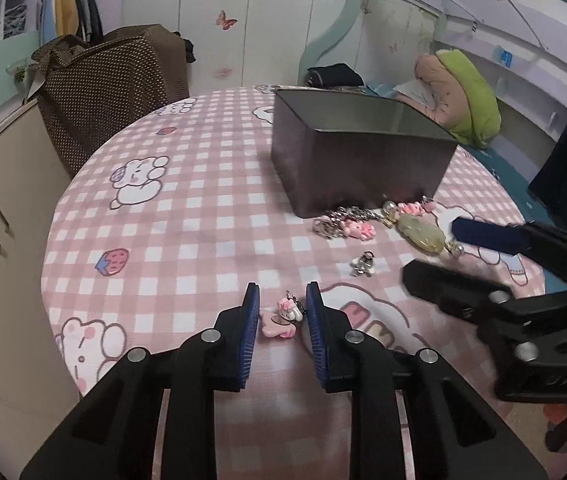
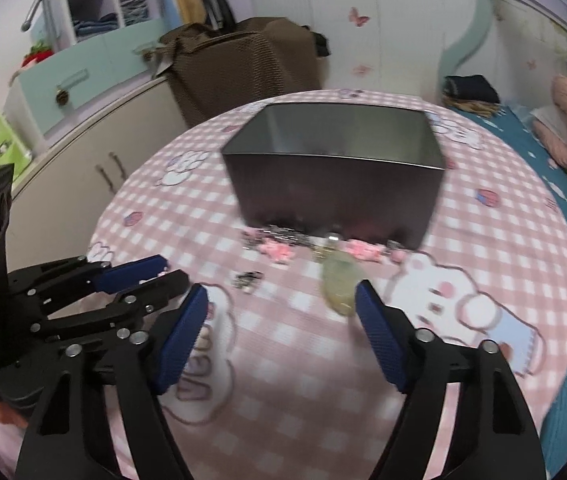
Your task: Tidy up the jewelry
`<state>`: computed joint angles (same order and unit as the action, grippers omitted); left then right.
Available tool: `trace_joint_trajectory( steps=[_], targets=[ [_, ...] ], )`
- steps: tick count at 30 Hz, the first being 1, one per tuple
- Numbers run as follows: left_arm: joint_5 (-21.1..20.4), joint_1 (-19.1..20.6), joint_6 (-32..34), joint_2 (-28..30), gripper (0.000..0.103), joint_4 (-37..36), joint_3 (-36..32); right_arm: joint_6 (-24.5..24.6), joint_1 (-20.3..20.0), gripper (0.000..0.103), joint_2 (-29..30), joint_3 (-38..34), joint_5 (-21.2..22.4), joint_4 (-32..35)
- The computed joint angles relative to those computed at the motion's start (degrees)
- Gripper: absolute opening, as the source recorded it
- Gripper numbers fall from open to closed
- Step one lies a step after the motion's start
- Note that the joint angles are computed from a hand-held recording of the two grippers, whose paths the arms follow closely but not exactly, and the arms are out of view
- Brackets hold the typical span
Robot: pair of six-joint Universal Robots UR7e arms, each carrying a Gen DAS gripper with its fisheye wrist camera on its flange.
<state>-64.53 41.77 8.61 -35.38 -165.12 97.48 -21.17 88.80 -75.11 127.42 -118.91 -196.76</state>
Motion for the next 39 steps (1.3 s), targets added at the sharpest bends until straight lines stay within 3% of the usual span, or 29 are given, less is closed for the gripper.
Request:
trace_joint_trajectory(
  steps=[5, 10, 14, 16, 39],
  targets=[
    [-0.6, 0.9, -0.7, -0.7, 0.022, -2.3, 0.1, 0.0, 0.4, 0.053, 2.8, -2.9, -0.1, 3.6],
    [-0.9, 1.6, -1.1, -0.8, 0.022, -3.6, -0.6, -0.2, 0.9, 0.045, 5.7, -4.5, -2.9, 1.9],
    [-0.8, 1.8, -1.1, -0.3, 0.022, -3.0, -1.6, -1.2, 1.4, 0.024, 6.6, -4.8, -4.0, 0.6],
    [-1.2, 2.0, -1.4, -0.1, 0.022, -2.6, -2.1, -2.5, 1.5, 0.018, 7.1, -4.3, -4.7, -1.1],
    [-2.0, -1.3, -1.0, 0.5, 0.022, -3.0, -1.9, 0.2, -0.3, 0.016, 1.3, 0.5, -2.5, -5.3]
  ],
)
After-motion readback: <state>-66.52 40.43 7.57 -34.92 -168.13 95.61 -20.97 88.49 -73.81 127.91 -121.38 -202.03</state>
